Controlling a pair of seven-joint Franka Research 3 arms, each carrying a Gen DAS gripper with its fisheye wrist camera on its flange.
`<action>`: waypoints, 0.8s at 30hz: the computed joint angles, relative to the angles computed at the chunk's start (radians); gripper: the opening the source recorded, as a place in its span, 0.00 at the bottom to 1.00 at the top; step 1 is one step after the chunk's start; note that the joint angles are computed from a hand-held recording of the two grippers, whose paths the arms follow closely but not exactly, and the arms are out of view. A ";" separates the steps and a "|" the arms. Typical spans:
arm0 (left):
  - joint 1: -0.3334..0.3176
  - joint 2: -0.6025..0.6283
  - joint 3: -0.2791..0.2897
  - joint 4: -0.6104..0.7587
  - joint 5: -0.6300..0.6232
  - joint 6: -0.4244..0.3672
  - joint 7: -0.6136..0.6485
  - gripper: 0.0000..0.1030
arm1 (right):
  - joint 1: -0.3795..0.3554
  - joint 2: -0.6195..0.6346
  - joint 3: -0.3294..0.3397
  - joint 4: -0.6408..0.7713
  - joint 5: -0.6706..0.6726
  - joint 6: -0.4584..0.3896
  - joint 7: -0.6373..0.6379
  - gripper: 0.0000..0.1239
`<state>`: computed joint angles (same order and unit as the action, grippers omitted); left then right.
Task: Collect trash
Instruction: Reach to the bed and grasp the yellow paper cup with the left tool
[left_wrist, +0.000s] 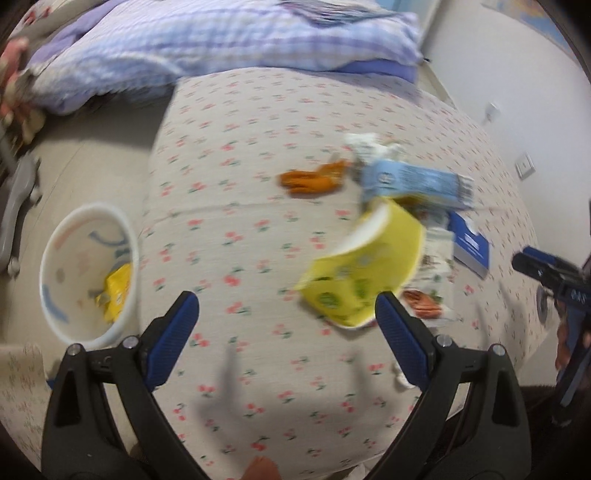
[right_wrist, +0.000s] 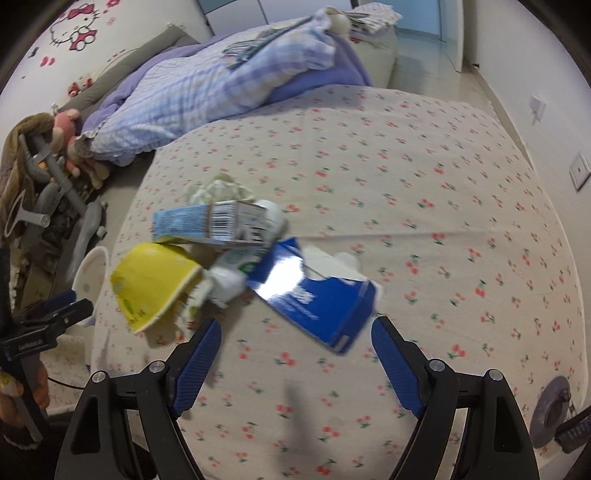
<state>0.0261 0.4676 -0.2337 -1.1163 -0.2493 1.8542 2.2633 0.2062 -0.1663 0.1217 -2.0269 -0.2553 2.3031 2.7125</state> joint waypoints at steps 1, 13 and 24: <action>0.001 -0.021 -0.007 -0.033 -0.005 0.016 0.022 0.93 | -0.002 -0.016 -0.004 -0.020 0.005 -0.002 0.002 0.69; -0.071 -0.129 -0.002 -0.247 0.064 0.145 0.172 0.93 | -0.027 -0.040 -0.003 -0.060 0.048 -0.014 -0.019 0.69; -0.098 -0.127 0.000 -0.315 0.147 0.254 0.236 0.87 | -0.003 0.066 -0.022 0.029 0.052 -0.112 -0.145 0.69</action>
<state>-0.0715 0.3403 -0.2338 -1.4313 -0.1021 2.1086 2.4992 0.2032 -0.1002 0.0994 -1.9981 -0.2032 2.1906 2.5675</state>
